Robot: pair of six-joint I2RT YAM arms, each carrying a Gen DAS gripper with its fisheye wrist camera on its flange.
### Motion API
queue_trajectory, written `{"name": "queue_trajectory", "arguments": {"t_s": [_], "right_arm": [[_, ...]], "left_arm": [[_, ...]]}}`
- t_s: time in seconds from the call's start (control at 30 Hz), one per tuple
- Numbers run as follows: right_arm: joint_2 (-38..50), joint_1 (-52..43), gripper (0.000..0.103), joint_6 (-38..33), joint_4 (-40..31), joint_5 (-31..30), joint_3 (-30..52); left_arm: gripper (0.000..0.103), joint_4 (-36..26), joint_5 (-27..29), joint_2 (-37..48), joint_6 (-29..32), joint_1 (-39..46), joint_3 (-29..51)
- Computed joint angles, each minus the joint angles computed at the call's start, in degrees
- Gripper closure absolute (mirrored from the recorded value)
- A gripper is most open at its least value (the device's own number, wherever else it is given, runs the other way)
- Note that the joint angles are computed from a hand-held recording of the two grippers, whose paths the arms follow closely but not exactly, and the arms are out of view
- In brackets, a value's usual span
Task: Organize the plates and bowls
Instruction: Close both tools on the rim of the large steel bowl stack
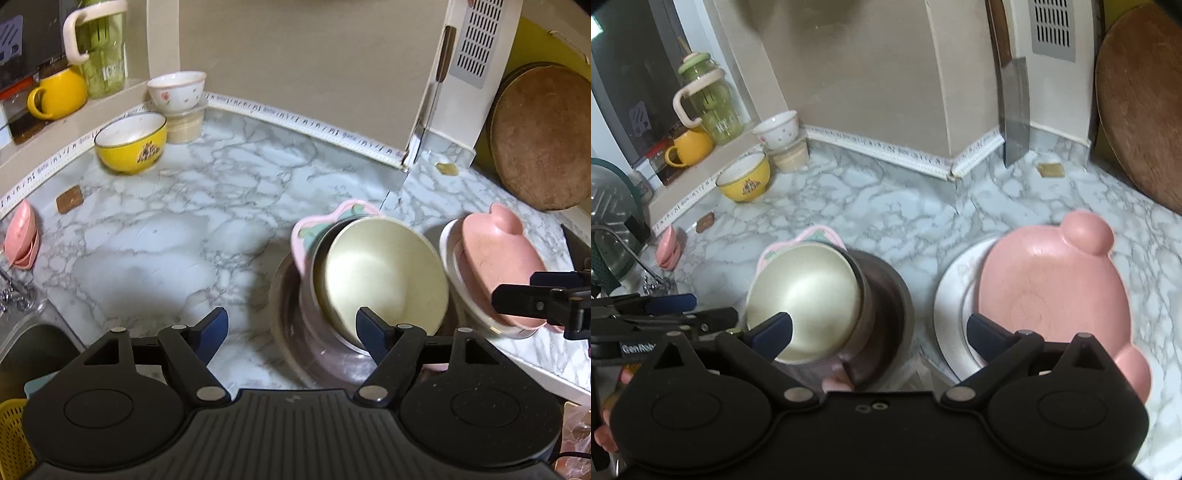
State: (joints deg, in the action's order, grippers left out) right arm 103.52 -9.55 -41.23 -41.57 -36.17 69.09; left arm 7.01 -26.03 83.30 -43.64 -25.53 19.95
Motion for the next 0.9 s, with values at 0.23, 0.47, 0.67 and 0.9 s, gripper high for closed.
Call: {"name": "queue_trajectory", "arguments": {"t_s": [0.23,0.47,0.67,0.9], "right_arm": [[1.4,0.1,0.007,1.8,2.8,3.0,-2.1],[3.4,1.7,0.015,3.7,4.3,5.6,-3.0],[4.7,3.0,0.02,5.2,5.3,6.5,-3.0],[6.7,4.7,0.025,7.1,6.5,8.3,-2.4]], "left_arm": [[0.027,5.1,2.2,4.5,0.7,2.1,-1.4],[0.026,10.5,4.2,8.8,2.2,4.7,-1.9],[0.026,10.5,5.7,8.0,2.9,7.4,-3.2],[0.027,13.6,8.6,15.1,4.9,11.2,-0.5]]}}
